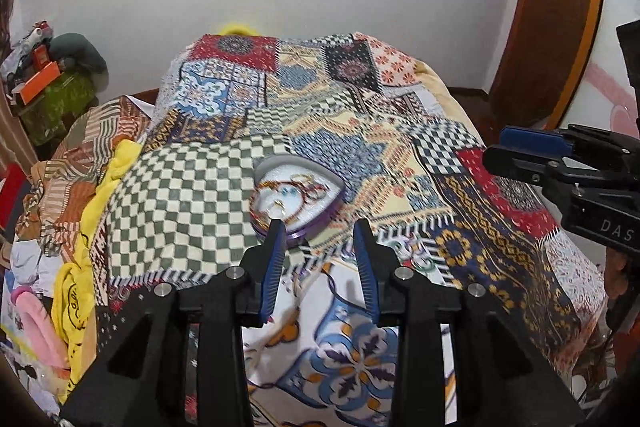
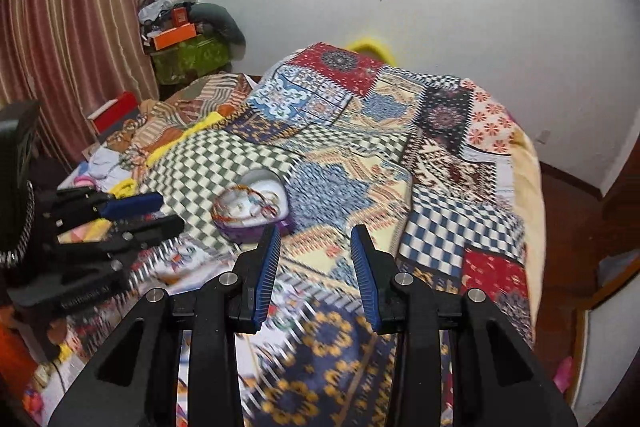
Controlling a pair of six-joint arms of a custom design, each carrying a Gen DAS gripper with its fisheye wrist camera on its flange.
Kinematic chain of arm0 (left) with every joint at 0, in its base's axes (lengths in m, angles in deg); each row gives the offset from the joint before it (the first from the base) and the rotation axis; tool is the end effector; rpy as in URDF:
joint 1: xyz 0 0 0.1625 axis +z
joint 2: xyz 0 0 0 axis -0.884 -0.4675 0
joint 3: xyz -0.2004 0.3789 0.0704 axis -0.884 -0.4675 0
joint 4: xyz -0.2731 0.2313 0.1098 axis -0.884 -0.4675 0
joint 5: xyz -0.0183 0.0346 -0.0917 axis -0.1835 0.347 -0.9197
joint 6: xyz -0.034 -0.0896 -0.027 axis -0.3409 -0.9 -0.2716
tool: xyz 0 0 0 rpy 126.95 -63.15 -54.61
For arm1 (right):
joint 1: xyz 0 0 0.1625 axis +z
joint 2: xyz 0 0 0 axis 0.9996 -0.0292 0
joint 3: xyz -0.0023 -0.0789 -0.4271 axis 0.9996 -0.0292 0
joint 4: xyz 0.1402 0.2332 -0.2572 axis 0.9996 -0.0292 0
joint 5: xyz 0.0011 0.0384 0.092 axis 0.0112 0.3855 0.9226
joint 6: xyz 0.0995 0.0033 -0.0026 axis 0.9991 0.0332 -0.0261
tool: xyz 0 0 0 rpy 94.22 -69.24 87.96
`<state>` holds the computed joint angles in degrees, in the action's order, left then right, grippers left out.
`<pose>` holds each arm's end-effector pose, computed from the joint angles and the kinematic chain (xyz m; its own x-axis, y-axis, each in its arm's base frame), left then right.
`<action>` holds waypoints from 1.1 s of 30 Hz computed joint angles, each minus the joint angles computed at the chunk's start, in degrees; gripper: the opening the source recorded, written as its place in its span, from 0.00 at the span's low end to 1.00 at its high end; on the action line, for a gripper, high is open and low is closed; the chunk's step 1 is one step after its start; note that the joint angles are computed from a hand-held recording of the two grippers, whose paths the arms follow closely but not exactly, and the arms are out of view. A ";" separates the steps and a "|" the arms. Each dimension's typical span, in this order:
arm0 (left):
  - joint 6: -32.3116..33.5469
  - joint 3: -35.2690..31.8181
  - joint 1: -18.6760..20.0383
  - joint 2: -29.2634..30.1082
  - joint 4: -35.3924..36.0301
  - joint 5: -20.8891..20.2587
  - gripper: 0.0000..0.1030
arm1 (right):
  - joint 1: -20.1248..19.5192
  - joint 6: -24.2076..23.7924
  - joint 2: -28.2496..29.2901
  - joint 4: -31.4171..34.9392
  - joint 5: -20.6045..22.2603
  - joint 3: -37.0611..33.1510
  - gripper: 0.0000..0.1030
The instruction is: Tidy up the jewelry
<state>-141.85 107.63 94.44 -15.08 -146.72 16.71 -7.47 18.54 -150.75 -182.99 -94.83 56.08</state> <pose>-0.3696 -0.4964 -0.0608 -0.7320 -0.1676 -0.6603 0.3872 0.6951 -0.6057 0.0423 -0.5657 0.3226 -0.4733 -0.7397 0.4783 -0.8756 0.4546 -0.1633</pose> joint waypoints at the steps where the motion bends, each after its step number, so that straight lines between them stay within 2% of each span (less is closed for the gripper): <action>1: 0.21 -0.27 0.03 0.30 0.05 -0.55 0.34 | -0.29 -0.46 -0.24 -0.37 -0.20 0.42 0.32; 6: 1.11 -2.23 0.64 2.66 0.79 -3.90 0.34 | -2.06 -1.52 -0.56 -0.16 -1.48 1.31 0.32; 12: 3.24 -4.37 1.83 4.82 0.63 -6.77 0.34 | -3.98 -0.22 0.96 1.73 -4.05 0.23 0.32; 16: 4.90 -5.71 3.01 6.02 -1.03 -7.88 0.34 | -5.03 0.14 1.45 1.14 -4.92 -0.08 0.32; 25: 11.01 -8.14 5.86 7.91 -7.91 -10.95 0.33 | -6.14 2.97 2.60 5.47 -5.75 -3.00 0.32; 27: 12.38 -9.00 6.21 8.43 -8.63 -10.87 0.30 | -6.07 2.37 2.66 5.39 -5.80 -2.49 0.32; 29: 13.56 -9.80 6.58 8.86 -9.16 -11.19 0.22 | -6.04 2.08 2.97 6.03 -5.67 -2.67 0.32; 31: 13.78 -10.41 7.07 9.12 -9.14 -11.45 0.18 | -5.89 2.00 3.06 6.90 -5.46 -2.62 0.32; 33: 14.14 -10.38 7.24 9.27 -10.12 -11.41 0.10 | -5.74 2.10 3.01 8.37 -5.06 -2.65 0.32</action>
<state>-127.70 97.24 101.69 -5.81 -156.84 5.30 -13.21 20.64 -147.74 -174.63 -99.89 53.43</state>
